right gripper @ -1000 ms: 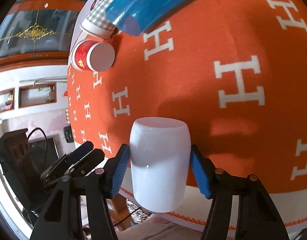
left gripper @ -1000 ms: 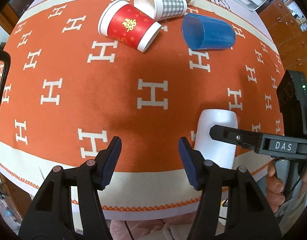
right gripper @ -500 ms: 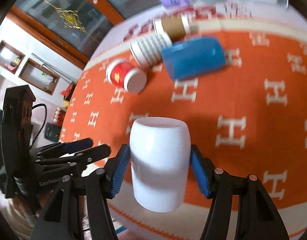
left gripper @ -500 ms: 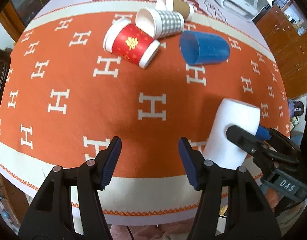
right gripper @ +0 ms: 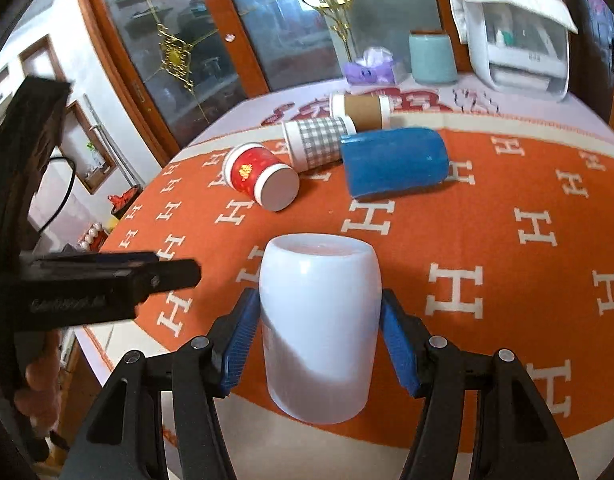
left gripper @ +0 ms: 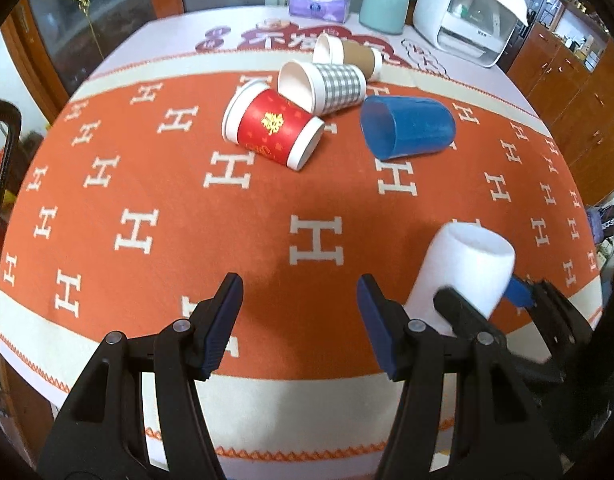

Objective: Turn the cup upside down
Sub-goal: 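Rotate the white cup with the right tool so its base faces up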

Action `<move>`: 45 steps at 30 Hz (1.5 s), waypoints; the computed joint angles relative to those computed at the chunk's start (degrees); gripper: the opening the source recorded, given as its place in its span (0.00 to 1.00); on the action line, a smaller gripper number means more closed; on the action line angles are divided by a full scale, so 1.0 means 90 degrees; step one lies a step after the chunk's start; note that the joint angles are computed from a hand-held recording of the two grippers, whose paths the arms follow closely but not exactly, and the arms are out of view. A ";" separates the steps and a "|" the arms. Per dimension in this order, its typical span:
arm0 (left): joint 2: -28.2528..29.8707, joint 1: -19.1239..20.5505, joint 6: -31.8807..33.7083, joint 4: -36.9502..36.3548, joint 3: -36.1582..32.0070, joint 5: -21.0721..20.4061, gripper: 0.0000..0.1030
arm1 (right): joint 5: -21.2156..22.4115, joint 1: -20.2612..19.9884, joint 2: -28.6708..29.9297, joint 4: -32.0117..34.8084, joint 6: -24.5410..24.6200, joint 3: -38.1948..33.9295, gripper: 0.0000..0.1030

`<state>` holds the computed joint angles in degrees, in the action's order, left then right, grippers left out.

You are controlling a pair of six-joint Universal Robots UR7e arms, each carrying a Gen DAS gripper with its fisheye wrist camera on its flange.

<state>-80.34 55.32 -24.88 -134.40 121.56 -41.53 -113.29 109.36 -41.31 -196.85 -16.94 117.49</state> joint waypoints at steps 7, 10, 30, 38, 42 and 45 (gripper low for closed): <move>-0.0077 0.0015 0.0201 -0.0569 0.0366 0.0017 0.55 | -0.0356 0.0242 0.0241 -0.0962 -0.0523 0.0391 0.58; -0.0126 0.0031 0.0206 -0.0595 0.0472 -0.0023 0.55 | -0.0485 0.0317 0.0331 -0.1240 -0.0572 0.0501 0.59; -0.0211 0.0026 0.0449 -0.0744 0.0796 -0.0084 0.55 | -0.0837 0.0492 0.0673 -0.2137 -0.0719 0.0714 0.72; -0.0178 0.0076 0.0465 -0.0582 0.0786 -0.0211 0.60 | -0.0801 0.0478 0.0613 -0.2187 -0.0474 0.0855 0.72; -0.0293 0.0016 0.0312 -0.0341 0.0770 -0.0140 0.61 | -0.0825 0.0572 0.0449 -0.2129 -0.0239 0.0983 0.72; -0.0469 -0.0097 0.0173 -0.0101 0.0764 -0.0084 0.63 | -0.0871 0.0697 0.0251 -0.2024 -0.0074 0.1078 0.72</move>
<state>-84.56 54.45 -23.32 -135.31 128.43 -42.28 -121.13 115.64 -39.05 -215.06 -17.61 127.19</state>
